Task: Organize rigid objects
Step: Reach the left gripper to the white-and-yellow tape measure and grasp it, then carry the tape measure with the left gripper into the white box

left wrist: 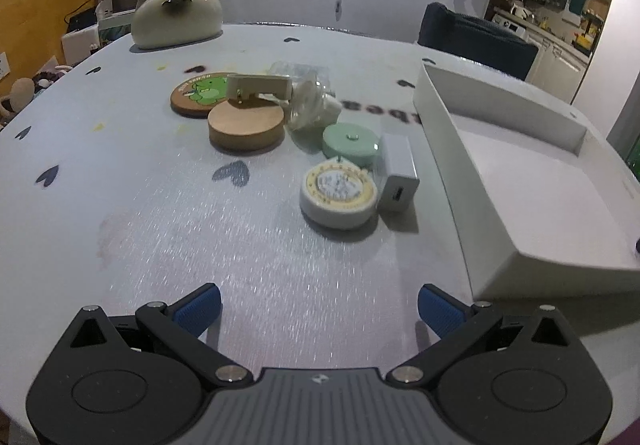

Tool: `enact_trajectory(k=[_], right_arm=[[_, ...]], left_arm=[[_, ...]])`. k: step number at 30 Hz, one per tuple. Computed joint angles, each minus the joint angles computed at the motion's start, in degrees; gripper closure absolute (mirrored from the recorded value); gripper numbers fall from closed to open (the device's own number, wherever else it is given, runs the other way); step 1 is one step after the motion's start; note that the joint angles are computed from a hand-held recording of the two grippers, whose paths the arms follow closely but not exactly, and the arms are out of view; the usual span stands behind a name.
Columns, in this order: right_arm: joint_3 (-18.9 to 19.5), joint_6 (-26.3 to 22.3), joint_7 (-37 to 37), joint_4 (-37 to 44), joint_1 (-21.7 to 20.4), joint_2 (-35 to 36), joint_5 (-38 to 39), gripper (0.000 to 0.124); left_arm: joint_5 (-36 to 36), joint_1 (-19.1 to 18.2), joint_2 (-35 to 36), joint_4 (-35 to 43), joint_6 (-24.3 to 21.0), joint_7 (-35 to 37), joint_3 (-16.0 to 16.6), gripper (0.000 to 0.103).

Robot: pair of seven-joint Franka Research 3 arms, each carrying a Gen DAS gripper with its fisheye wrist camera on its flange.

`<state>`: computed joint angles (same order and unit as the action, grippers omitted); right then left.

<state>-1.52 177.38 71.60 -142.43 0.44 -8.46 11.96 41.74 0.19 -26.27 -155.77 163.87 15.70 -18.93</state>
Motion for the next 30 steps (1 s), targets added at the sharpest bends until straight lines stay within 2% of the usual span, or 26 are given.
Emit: enact_trajectory(k=[4, 6, 9, 12, 16, 17, 18, 25, 30], right_arm=[[-2.45, 0.12, -4.26, 0.26, 2.91, 0.23, 4.68, 0.112], [-2.93, 0.51, -5.56, 0.30, 3.67, 0.37, 6.73, 0.112], [-2.36, 2.43, -6.26, -0.36, 3.56, 0.54, 7.72, 0.112], [-1.28, 3.24, -5.11, -0.77, 2.51, 0.61, 6.66, 0.111], [-1.13, 2.99, -4.48, -0.57, 2.37, 0.70, 6.79, 0.111], [-0.28, 2.64, -3.38, -0.43, 1.34, 0.72, 5.53, 0.111], [0.12, 2.30, -2.68, -0.25, 0.80, 0.76, 4.65, 0.111], [-2.56, 1.10, -6.96, 0.65, 3.76, 1.06, 8.06, 0.112], [-3.59, 0.58, -10.31, 1.09, 5.06, 1.16, 11.43, 0.113]], left_arm=[[5.13, 4.41, 2.08, 1.48, 3.35, -2.71, -2.07, 0.005], [9.94, 7.40, 3.22, 2.87, 4.20, -5.41, -4.03, 0.018], [16.05, 9.32, 5.32, 5.06, 4.68, -8.63, -4.55, 0.030], [21.88, 9.95, 7.66, 7.34, 4.82, -11.86, -4.11, 0.036], [28.17, 9.48, 10.13, 9.69, 5.65, -15.62, -2.52, 0.040], [29.72, 9.23, 10.61, 10.17, 5.90, -16.52, -2.09, 0.048], [30.55, 8.73, 11.14, 10.63, 6.29, -16.56, -1.36, 0.050], [31.84, 4.35, 10.67, 10.07, 6.04, -18.54, 3.46, 0.050], [34.12, 4.76, 6.07, 7.93, 7.35, -25.13, 4.37, 0.050]])
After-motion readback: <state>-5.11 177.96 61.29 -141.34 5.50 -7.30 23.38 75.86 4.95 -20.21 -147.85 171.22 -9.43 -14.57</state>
